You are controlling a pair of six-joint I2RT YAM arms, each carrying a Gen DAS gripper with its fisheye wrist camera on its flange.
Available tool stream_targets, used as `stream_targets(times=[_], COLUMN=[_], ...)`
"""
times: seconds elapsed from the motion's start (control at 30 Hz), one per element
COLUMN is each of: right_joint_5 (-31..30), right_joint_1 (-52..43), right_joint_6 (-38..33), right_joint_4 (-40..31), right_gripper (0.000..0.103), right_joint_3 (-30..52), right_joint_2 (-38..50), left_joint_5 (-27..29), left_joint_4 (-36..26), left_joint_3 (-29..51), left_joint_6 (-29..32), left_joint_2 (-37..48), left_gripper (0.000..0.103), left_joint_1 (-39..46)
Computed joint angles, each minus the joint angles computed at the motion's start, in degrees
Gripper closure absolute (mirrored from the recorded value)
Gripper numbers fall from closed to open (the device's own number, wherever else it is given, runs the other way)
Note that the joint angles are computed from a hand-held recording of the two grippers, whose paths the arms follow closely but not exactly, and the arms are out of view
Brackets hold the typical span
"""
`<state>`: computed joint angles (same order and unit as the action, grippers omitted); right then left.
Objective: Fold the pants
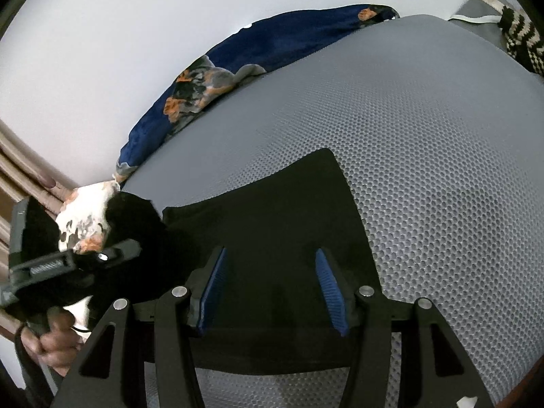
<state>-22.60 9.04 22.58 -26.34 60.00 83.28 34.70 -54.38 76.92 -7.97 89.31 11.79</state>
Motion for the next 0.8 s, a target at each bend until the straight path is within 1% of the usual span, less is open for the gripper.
stream_targets(times=[0.03, 0.1, 0.23, 0.27, 0.3, 0.37, 0.47, 0.5, 0.6, 0.73, 0.8], right_joint_5=[-0.64, -1.55, -2.19, -2.49, -2.78, -3.77, -9.93, -14.24, -22.37, -24.86, -26.36], right_joint_1=[-0.42, -0.94, -0.97, -1.15, -1.31, -1.69, -2.71, -3.16, -3.17, -1.64, -1.25], right_joint_6=[-0.20, -0.78, -1.00, -1.14, -1.32, -2.23, -5.30, -7.42, -12.06, -15.29, -16.37], right_joint_4=[-0.09, -0.54, -1.03, -1.15, -1.30, -1.99, -4.94, -7.10, -11.67, -14.93, -16.02], right_gripper=[0.051, 0.051, 0.051, 0.051, 0.051, 0.051, 0.051, 0.051, 0.051, 0.050, 0.047], right_joint_3=[-0.23, -0.43, 0.73, 0.81, 0.96, 1.67, 4.18, 6.03, 10.00, 14.04, 16.27], right_joint_2=[-0.29, -0.68, 0.21, 0.32, 0.53, 1.31, 4.70, 7.25, 13.18, 18.69, 21.52], left_joint_5=[-2.22, -4.84, -1.75, -1.63, -2.04, -3.64, -5.29, -5.68, -7.52, -9.58, -10.73], left_joint_4=[1.12, 2.03, 2.15, 2.51, 2.77, 2.98, 2.40, 2.08, 1.80, 1.41, 1.18], left_joint_3=[-1.02, -2.05, -3.30, -3.49, -3.52, -3.31, -3.26, -3.42, -4.18, -5.38, -6.48], left_joint_6=[-0.55, -1.00, -1.73, -1.48, -0.95, 0.98, 4.77, 6.10, 8.15, 11.05, 12.35], left_joint_2=[-0.24, -0.77, -1.53, -2.45, -3.29, -5.48, -8.32, -8.81, -9.68, -8.59, -8.30], left_gripper=[0.085, 0.082, 0.071, 0.069, 0.062, 0.054, 0.052, 0.051, 0.050, 0.050, 0.050], left_joint_1=[-1.90, -4.14, -5.28, -5.31, -5.36, -4.91, -2.09, -0.42, 4.76, 12.30, 15.28])
